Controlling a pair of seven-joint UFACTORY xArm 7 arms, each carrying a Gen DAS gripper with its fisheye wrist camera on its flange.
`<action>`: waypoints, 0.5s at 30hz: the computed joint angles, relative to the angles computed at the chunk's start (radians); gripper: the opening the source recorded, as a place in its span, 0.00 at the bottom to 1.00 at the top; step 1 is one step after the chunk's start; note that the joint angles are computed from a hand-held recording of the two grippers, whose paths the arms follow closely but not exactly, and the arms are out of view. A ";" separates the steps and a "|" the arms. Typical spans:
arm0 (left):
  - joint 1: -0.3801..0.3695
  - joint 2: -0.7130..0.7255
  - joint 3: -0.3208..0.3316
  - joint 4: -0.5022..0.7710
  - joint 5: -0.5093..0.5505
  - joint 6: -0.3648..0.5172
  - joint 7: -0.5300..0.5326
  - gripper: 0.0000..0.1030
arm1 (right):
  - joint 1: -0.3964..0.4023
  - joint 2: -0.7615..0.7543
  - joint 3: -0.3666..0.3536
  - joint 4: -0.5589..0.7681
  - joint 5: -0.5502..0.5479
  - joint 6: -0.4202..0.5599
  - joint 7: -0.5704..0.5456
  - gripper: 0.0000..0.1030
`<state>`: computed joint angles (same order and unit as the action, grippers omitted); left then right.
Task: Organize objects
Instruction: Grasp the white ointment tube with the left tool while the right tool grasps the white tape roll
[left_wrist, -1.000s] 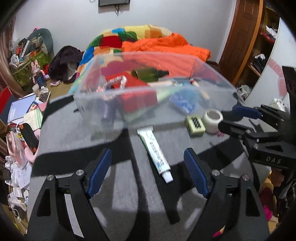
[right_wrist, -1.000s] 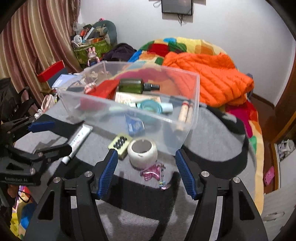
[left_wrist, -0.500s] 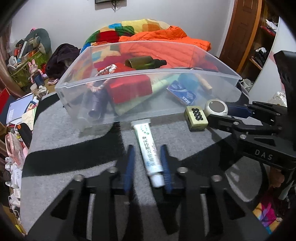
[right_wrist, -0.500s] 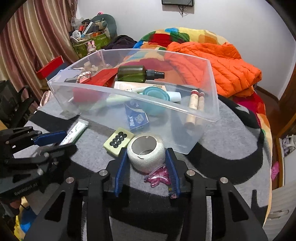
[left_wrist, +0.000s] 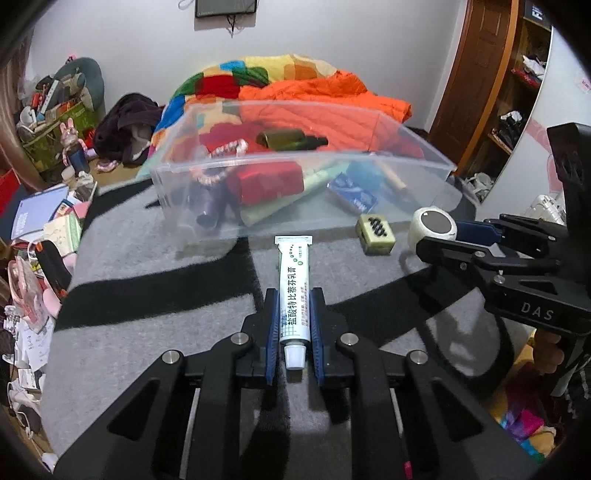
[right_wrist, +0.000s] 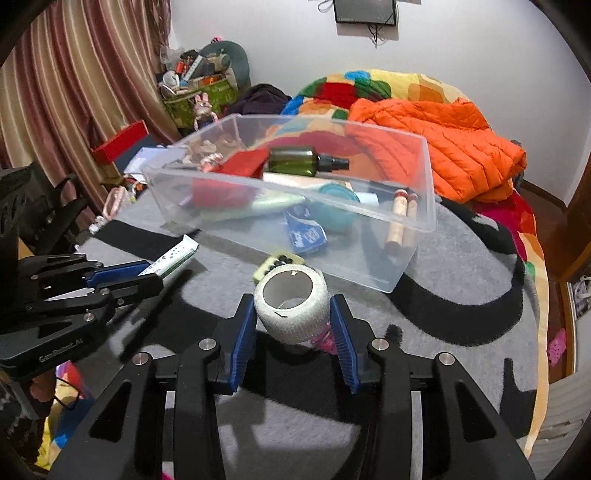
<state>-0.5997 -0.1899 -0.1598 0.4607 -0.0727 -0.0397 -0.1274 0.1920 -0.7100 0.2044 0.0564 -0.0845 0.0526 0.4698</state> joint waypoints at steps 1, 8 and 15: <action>0.000 -0.016 -0.002 -0.006 0.000 -0.004 -0.002 0.15 | 0.010 -0.021 -0.004 -0.004 0.003 0.008 0.002 0.36; -0.062 -0.085 0.053 -0.008 -0.013 -0.023 0.016 0.15 | 0.026 -0.119 -0.015 -0.002 0.007 0.047 0.002 0.36; -0.081 -0.090 0.079 0.038 -0.005 -0.043 0.016 0.15 | 0.000 -0.170 -0.007 0.026 -0.001 0.062 -0.003 0.36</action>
<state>-0.6804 -0.2802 -0.0803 0.4985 -0.0775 -0.0826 -0.1112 0.1919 -0.8798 0.1975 0.0826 -0.0852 0.1151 0.4668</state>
